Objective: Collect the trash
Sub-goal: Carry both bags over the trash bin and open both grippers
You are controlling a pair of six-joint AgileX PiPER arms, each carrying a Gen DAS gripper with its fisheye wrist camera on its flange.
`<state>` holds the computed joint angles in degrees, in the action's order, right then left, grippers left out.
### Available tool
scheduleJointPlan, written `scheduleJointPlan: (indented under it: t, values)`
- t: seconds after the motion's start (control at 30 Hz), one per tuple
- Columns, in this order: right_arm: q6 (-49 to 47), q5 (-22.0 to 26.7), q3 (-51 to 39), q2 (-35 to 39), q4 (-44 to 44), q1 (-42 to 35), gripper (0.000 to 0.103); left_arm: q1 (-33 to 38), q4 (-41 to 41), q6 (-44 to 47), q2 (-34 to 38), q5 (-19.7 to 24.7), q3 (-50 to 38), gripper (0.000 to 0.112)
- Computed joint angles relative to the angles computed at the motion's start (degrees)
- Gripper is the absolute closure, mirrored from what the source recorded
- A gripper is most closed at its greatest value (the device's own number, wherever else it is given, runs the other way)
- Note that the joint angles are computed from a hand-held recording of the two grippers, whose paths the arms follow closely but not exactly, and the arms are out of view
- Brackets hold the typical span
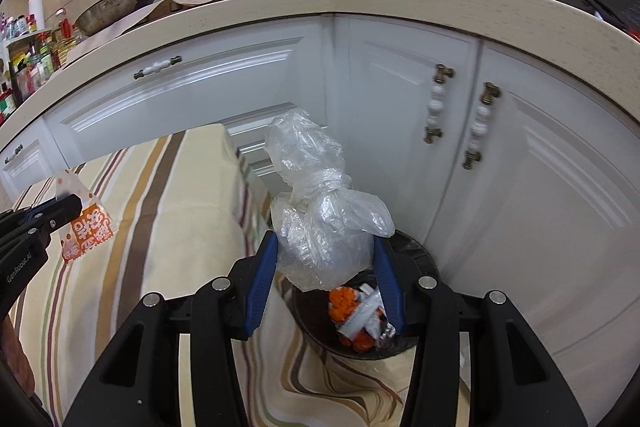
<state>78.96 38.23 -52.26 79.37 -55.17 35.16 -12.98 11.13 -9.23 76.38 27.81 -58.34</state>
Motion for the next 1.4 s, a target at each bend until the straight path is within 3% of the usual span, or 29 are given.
scheduleJointPlan:
  t: [0.17, 0.43, 0.83, 0.9, 0.97, 1.0, 1.13, 1.4]
  values:
    - [1.3, 0.1, 4.4, -3.7, -0.7, -2.3, 0.056, -9.8, 9.3, -10.7, 1.4, 1.0, -1.1, 0.107]
    - [1.3, -6.2, 8.5, -4.7, -1.1, -11.2, 0.056, -20.8, 22.0, -25.0, 11.3, 2.0, -7.6, 0.107]
    - [1.9, -17.8, 6.8, 5.1, -5.8, -23.5, 0.056, -22.2, 23.5, -26.0, 28.4, 2.9, -21.6, 0.106]
    - [2.5, -19.6, 6.0, 7.1, -7.0, -25.0, 0.055, -21.8, 22.7, -24.7, 31.0, 3.4, -24.1, 0.100]
    - [3.6, -21.1, 5.1, 9.5, -8.8, -26.2, 0.048, -21.5, 22.0, -23.6, 33.5, 4.2, -26.6, 0.087]
    - [4.6, -21.3, 4.8, 10.3, -9.8, -26.5, 0.046, -21.0, 20.5, -22.5, 34.5, 4.3, -27.8, 0.085]
    - [5.1, -21.7, 3.7, 12.2, -10.2, -27.5, 0.045, -20.6, 19.9, -21.6, 36.4, 4.8, -29.9, 0.073]
    - [4.8, -19.5, 4.4, 10.0, -9.3, -26.3, 0.042, -20.8, 20.6, -22.9, 32.8, 3.5, -26.3, 0.064]
